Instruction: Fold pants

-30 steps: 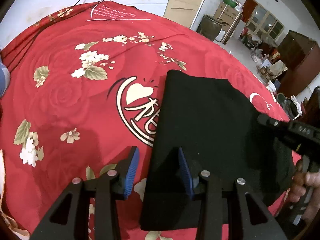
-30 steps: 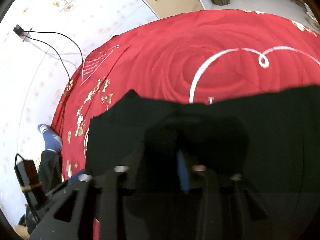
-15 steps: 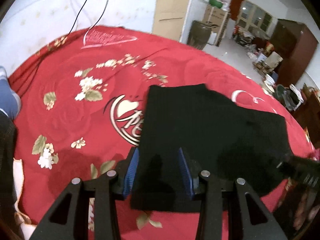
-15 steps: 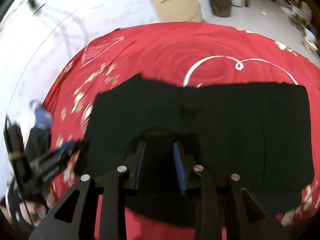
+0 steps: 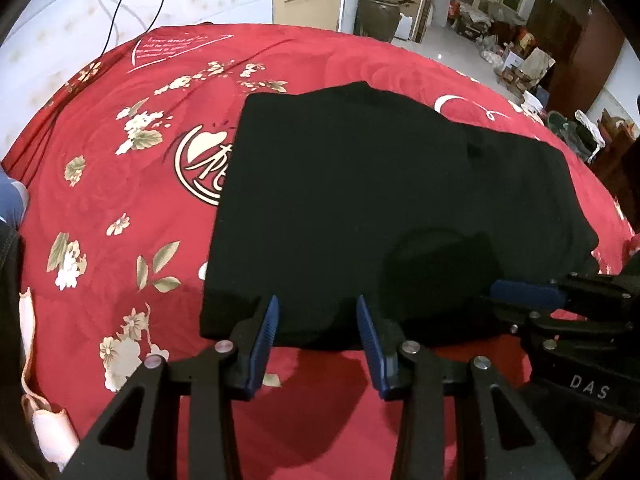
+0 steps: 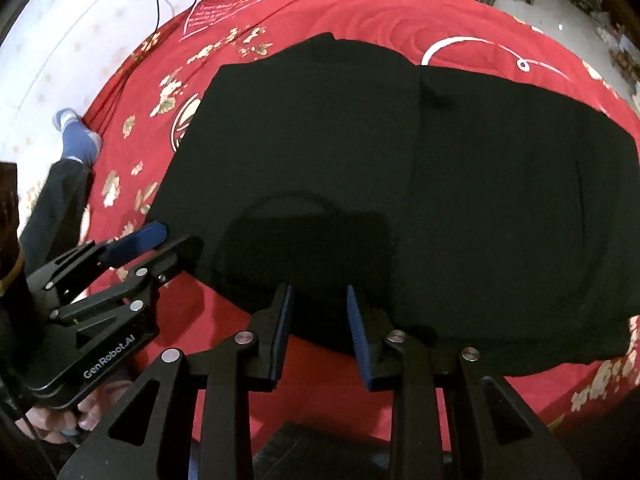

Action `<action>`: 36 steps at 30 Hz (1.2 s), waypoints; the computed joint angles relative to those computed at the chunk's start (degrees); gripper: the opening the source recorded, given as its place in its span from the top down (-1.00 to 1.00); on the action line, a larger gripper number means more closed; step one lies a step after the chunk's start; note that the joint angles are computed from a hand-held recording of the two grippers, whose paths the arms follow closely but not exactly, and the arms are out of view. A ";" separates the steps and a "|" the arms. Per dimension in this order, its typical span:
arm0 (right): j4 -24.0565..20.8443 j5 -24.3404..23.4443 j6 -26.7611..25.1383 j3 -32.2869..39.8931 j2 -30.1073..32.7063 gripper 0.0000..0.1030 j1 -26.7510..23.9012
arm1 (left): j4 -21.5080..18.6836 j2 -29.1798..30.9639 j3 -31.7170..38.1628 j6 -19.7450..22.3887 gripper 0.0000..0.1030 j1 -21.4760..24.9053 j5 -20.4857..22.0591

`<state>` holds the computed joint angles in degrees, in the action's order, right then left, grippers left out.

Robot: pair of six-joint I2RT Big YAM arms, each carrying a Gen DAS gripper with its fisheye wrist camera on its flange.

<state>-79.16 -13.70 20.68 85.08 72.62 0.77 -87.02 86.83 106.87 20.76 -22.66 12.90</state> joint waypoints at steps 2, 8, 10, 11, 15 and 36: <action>0.02 -0.26 0.38 0.04 -0.15 0.48 -0.22 | 0.50 -0.34 -0.65 0.12 0.17 -0.19 -0.40; 0.90 -0.80 1.01 -0.52 -0.50 0.46 -0.40 | 0.99 -0.55 -0.85 0.67 0.16 -0.51 -1.37; 0.75 -0.31 0.63 -0.23 -0.21 0.45 -0.02 | 1.26 -0.53 -0.96 0.84 0.16 -0.50 -1.49; 0.57 0.12 0.31 -0.08 -0.10 0.45 0.17 | 1.40 -0.55 -1.04 0.91 0.16 -0.49 -1.53; 0.32 1.69 -0.38 0.20 0.05 0.45 0.90 | 1.74 -0.81 -1.40 0.89 0.16 -0.51 -1.57; 7.40 -2.33 20.70 -4.07 -7.71 -0.12 -11.33 | 2.22 -0.88 0.43 -0.63 0.15 -0.95 2.62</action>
